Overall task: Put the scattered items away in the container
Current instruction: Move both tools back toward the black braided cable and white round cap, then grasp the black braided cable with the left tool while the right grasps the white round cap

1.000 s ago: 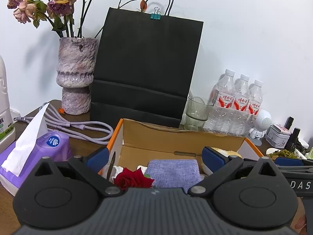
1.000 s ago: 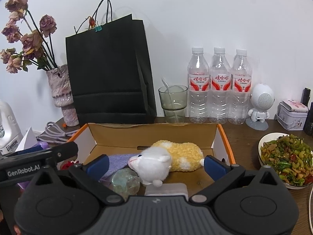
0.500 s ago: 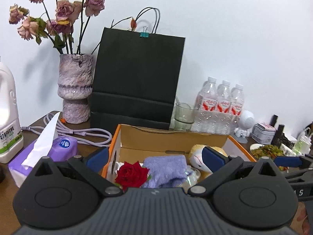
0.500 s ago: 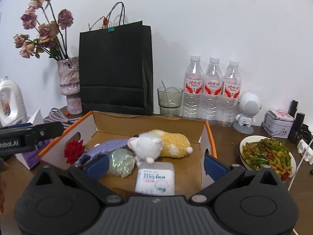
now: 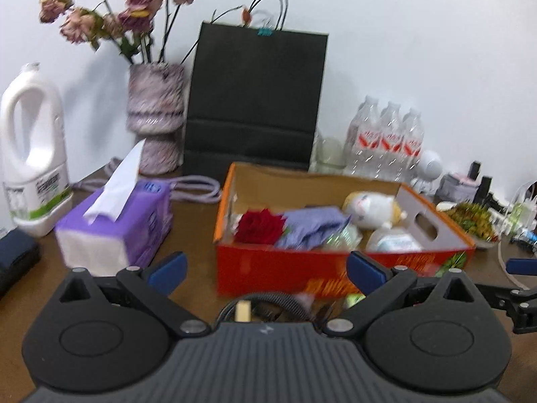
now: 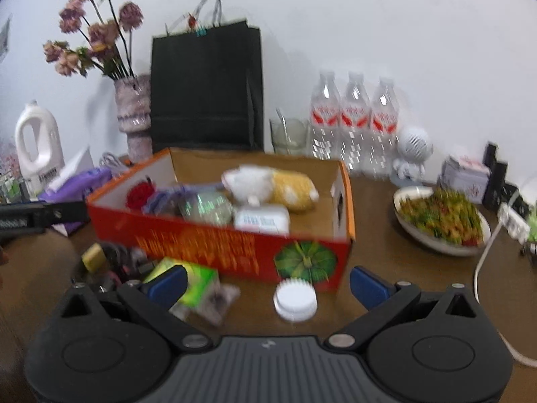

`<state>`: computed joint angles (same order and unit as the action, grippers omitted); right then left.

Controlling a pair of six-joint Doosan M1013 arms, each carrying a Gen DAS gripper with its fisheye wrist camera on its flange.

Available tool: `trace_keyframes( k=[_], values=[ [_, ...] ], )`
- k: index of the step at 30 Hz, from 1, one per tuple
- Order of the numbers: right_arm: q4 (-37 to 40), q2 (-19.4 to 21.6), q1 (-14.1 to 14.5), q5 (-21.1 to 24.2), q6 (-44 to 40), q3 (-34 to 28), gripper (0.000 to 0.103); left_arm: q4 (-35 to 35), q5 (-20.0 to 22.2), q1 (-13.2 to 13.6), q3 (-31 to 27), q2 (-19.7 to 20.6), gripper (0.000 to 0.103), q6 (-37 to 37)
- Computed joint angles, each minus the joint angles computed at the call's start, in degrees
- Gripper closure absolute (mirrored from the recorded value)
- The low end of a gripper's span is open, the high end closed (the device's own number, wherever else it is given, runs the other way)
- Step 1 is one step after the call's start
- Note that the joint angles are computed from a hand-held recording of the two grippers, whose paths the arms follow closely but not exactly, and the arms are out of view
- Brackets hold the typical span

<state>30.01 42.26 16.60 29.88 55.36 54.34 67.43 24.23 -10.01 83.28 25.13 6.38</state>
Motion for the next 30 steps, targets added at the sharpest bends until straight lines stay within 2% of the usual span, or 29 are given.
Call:
trace_keyframes(
  k=[5, 15, 20, 23, 25, 27, 30],
  values=[
    [-7.6, 1.1, 0.1, 1.1, 7.5, -0.4, 0.000, -6.3, 0.6, 0.2, 1.0, 0.2, 0.000, 5.6],
    [-13.3, 4.7, 0.4, 3.5, 14.7, -5.2, 0.000, -24.3, 4.4, 0.5, -4.3, 4.3, 0.000, 26.4],
    [-14.0, 6.9, 0.3, 5.3, 16.7, -9.0, 0.003, -27.7, 7.0, 0.6, -6.7, 6.0, 0.000, 30.0],
    [-14.7, 7.6, 0.4, 5.1, 17.3, -10.1, 0.012, -27.6, 7.3, 0.6, -6.9, 6.1, 0.000, 29.9],
    [-14.7, 8.1, 0.4, 6.2, 17.4, -11.0, 0.026, -28.0, 7.7, 0.7, -7.4, 6.4, 0.000, 30.5],
    [-15.4, 8.1, 0.5, 6.0, 17.3, -10.9, 0.033, -28.5, 8.0, 0.7, -7.8, 6.6, 0.000, 31.4],
    [-13.1, 7.5, 0.5, 5.1, 14.8, -9.7, 0.064, -28.2, 6.7, 0.7, -7.1, 6.2, 0.005, 31.4]
  ],
)
